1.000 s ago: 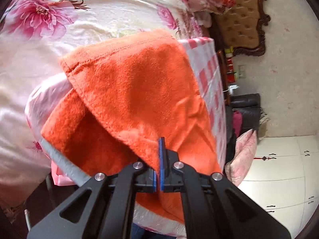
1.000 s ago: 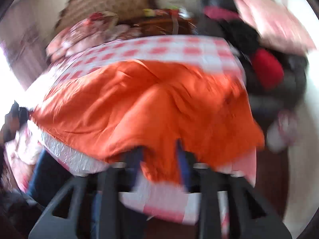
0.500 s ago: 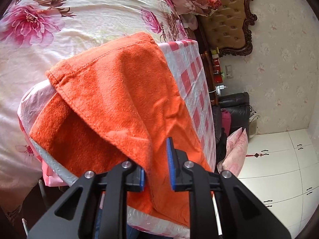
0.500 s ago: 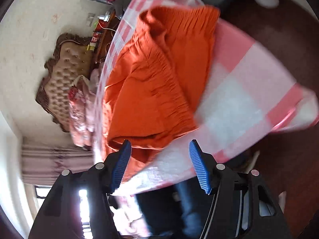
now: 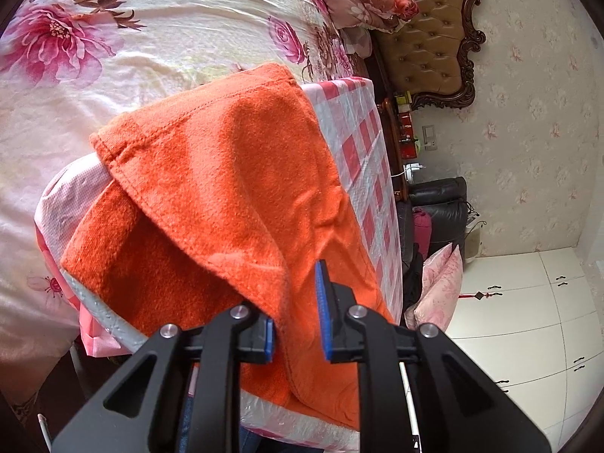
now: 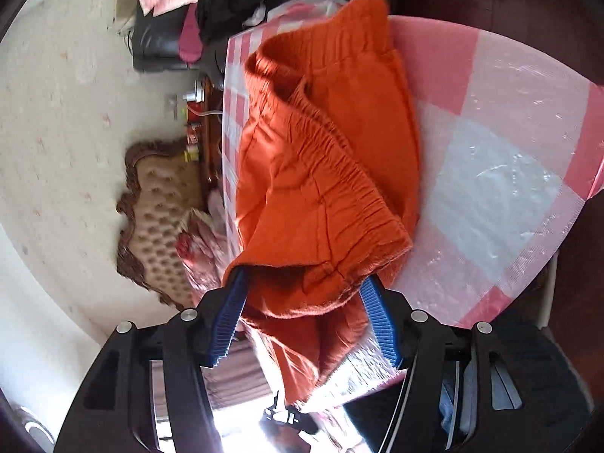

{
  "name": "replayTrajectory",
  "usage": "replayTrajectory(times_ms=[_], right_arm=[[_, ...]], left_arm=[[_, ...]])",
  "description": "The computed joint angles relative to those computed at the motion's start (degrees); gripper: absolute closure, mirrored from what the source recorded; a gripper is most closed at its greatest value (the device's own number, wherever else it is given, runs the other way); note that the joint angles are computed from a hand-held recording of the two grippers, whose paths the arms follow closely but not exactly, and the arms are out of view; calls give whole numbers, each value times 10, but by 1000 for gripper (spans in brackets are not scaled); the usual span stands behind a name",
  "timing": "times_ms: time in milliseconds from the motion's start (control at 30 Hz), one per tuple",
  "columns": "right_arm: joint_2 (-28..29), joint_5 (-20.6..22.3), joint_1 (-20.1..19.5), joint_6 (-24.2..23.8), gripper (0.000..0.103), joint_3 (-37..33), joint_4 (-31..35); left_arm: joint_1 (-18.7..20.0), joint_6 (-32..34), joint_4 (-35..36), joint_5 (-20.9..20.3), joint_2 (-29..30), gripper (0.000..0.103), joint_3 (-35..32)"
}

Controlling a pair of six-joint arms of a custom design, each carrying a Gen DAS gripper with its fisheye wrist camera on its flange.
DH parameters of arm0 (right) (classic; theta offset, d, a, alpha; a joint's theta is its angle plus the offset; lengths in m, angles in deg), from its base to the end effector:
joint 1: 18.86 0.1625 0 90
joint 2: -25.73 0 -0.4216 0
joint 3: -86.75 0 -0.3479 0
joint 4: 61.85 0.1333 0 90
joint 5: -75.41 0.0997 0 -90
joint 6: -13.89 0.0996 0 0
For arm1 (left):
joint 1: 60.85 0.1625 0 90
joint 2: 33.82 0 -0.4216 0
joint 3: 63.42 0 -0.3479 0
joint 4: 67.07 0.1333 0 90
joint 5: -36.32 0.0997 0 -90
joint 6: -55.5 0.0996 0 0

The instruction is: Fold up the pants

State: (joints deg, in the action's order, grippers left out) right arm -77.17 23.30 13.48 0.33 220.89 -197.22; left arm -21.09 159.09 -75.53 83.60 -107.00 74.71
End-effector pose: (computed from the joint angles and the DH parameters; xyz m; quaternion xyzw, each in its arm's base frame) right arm -0.1657 -0.3351 0.3411 0.3154 0.8850 -0.2822 0.1942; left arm -0.0457 -0.2993 0.1348 0.3042 -0.8448 0.4322 0.0833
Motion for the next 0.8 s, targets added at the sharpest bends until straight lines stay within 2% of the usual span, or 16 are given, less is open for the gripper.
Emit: replayTrajectory(times_ms=[133, 200, 267, 333, 433, 567, 600, 633, 667, 700, 800], right_arm=[[-6, 44, -28, -17, 41, 9, 25], [-10, 53, -36, -36, 41, 14, 35], [-9, 51, -37, -43, 32, 16, 36], [-10, 51, -42, -52, 30, 17, 40], [-5, 70, -52, -41, 30, 17, 35], [14, 50, -27, -10, 32, 12, -12], [20, 49, -19, 2, 36, 11, -29], [27, 35, 1, 15, 53, 5, -49], [32, 8, 20, 23, 78, -4, -59], [42, -33, 48, 37, 82, -23, -64], [76, -126, 135, 90, 86, -97, -71]], left_arm=[[11, 5, -9, 8, 0, 86, 3], [11, 4, -12, 8, -3, 87, 7], [13, 1, -22, 10, -6, 87, 13], [16, 1, -25, 12, -6, 88, 15], [15, -2, -30, 12, -8, 93, 21], [19, 7, -27, 16, -12, 99, 21], [21, 9, -23, 18, -11, 101, 16], [21, 15, -17, 20, -11, 102, 11], [20, 22, -6, 22, -11, 102, 4], [23, 36, 9, 27, -15, 102, -9], [59, 84, 60, 68, -30, 102, -70]])
